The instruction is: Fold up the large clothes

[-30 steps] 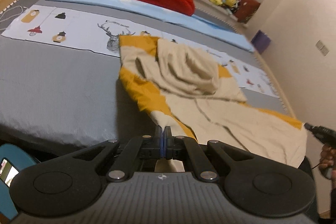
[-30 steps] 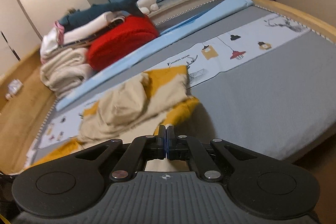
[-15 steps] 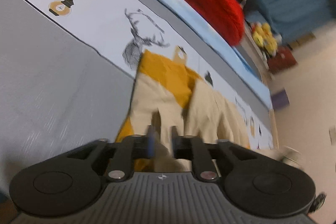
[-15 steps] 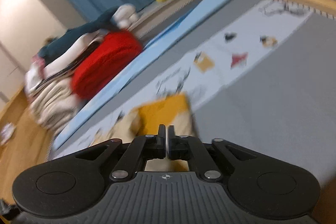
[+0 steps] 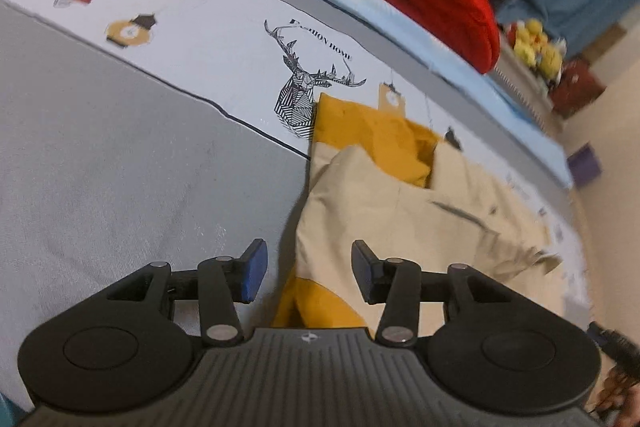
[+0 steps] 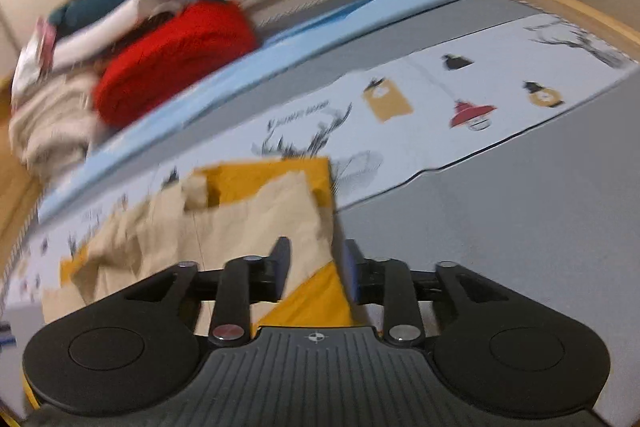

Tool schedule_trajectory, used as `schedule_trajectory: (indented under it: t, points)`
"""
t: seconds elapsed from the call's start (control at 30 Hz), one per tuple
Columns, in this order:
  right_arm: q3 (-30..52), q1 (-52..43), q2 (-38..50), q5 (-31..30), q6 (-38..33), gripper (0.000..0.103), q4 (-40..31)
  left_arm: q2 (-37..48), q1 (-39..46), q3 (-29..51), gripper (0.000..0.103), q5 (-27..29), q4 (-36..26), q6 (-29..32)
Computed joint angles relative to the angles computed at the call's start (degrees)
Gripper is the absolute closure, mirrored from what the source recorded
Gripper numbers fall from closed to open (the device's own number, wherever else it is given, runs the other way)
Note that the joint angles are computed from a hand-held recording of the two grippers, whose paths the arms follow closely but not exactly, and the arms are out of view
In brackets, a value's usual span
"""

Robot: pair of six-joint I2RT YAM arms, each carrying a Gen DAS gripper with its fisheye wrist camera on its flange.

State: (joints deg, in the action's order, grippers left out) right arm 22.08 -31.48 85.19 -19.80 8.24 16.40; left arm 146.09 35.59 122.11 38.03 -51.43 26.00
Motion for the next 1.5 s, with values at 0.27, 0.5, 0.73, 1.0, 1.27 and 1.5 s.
schedule_trajectory:
  t: [0.27,0.5,0.73,1.0,1.27,1.5]
  points:
    - [1.40,2.57,12.56,2.10,-1.17,0.058,5.35,1.85,-3.65,-1.92,0.039,-4.82,6.22,-2.94]
    - [5.04,3.19,19.41,1.31,-0.64,0.055,6.43,4.92,-5.92,1.23,0.039,-6.60,5.94,-5.66]
    - [6.22,4.92,20.83,2.11,-2.41,0.069,6.73,6.56,-7.25,3.57,0.097,-5.40,3.45,-3.55]
    - [-3.38,4.09,7.49,-0.42,-2.06,0.102,19.05,-7.07,-4.66,-15.75,0.103,4.49,26.75,-9.11]
    - [-4.95,8.77,9.49,8.30,4.46,0.102,37.68,-13.05,-9.14,-29.26,0.103,-0.56,55.16,-20.53]
    - [2.90,15.43,19.03,20.06,5.73,0.102,39.25,-7.88,-14.45,-24.52,0.103,-9.89,58.02,-21.75]
